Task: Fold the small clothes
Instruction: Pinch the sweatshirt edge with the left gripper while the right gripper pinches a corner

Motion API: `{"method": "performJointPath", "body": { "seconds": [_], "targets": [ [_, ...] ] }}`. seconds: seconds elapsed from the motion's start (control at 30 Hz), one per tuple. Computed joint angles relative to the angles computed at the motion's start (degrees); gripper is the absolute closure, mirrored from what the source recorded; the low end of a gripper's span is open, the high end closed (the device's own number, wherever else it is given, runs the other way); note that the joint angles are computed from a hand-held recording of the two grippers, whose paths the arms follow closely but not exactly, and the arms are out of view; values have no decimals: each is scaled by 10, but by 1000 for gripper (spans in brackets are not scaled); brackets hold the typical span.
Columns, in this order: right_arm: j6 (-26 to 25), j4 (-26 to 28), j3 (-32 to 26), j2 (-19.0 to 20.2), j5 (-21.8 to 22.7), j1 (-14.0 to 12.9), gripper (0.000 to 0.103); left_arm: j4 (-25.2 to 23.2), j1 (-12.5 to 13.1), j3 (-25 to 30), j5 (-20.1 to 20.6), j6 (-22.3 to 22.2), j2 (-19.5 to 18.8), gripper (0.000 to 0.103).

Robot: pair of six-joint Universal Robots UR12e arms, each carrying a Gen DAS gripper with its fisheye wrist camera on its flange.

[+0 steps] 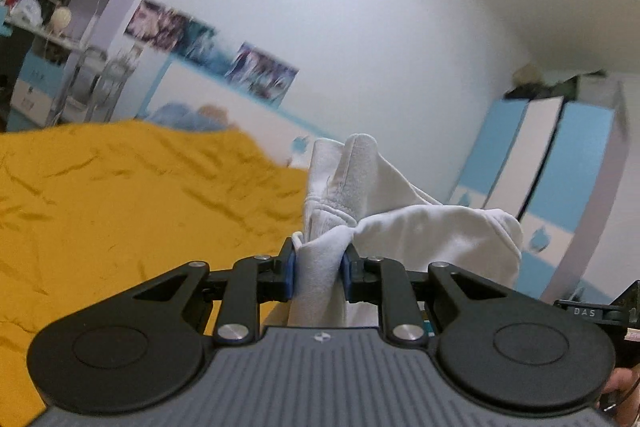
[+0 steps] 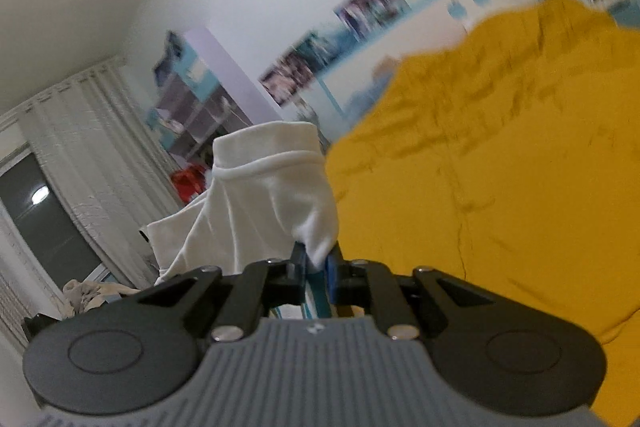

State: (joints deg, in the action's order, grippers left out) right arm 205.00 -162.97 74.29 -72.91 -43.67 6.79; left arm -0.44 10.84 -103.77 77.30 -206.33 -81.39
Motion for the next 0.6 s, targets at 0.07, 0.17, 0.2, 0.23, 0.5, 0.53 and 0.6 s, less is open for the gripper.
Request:
{"method": "performJointPath", "body": {
  "seconds": [0.07, 0.17, 0.2, 0.23, 0.5, 0.53, 0.6],
  "targets": [
    [-6, -15, 23, -27, 4, -11, 98, 13, -13, -5, 5, 1, 14, 79],
    [-23, -13, 62, -73, 18, -35, 98, 9, -32, -10, 7, 12, 35, 79],
    [-30, -4, 71, -86, 21, -41, 98, 2, -34, -11, 4, 14, 40, 79],
    [-37, 10, 81, -100, 23, -47, 98, -7, -38, -13, 2, 15, 46, 80],
    [-103, 140, 160, -178, 29, -83, 98, -105, -32, -43, -53, -23, 75, 80],
    [-114, 161, 167, -182, 18, -83, 98, -124, -30, -44, -55, -23, 71, 80],
    [-137, 188, 175, -178, -6, -75, 98, -159, -30, -47, -52, -8, 68, 80]
  ]
}}
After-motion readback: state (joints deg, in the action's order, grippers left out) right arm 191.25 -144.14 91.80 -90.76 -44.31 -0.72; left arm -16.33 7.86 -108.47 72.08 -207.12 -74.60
